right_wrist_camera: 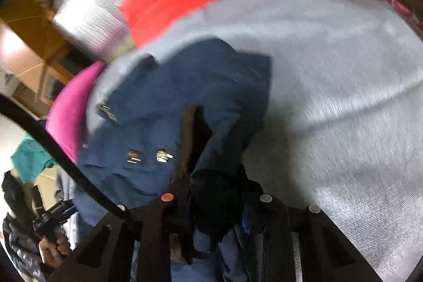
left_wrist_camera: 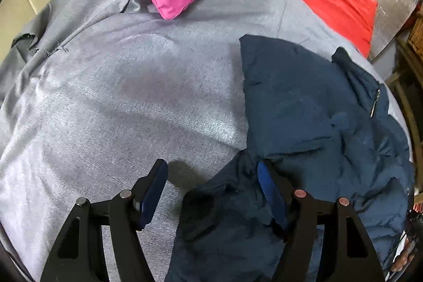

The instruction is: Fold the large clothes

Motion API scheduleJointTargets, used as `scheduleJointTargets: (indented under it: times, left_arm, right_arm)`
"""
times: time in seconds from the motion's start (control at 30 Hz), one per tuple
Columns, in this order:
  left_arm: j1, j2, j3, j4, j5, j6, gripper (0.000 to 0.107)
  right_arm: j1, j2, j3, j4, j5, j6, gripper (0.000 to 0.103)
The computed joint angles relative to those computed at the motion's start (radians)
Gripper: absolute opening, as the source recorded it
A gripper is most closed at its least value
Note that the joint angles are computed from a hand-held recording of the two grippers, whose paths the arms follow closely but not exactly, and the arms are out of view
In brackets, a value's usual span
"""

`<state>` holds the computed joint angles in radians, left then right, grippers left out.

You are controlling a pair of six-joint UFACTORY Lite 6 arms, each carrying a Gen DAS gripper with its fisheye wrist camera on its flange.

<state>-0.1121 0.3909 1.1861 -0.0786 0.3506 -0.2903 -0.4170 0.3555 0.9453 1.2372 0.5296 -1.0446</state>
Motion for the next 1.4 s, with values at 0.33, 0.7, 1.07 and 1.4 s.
scheduleJointTargets:
  times: [0.33,0.7,1.07,1.4]
  left_arm:
    - [-0.003,0.005,0.075,0.148,-0.01,-0.109,0.072]
    - [-0.035,0.112,0.173,0.16,0.03,-0.134,0.072]
    - [-0.048,0.117,0.174,0.261,0.071,-0.208,0.077]
    - [0.0,-0.038,0.033,0.072,0.046,0.0,0.077]
  right_arm:
    - [-0.075,-0.001,0.119,0.058,0.015,-0.031,0.083]
    - [-0.007,0.355,0.511,-0.089,0.065,0.2,0.035]
    - [0.008,0.275,0.387,-0.082,-0.018,0.207,0.045]
    - [-0.113,-0.047,0.063,-0.06,0.077,0.1,0.064]
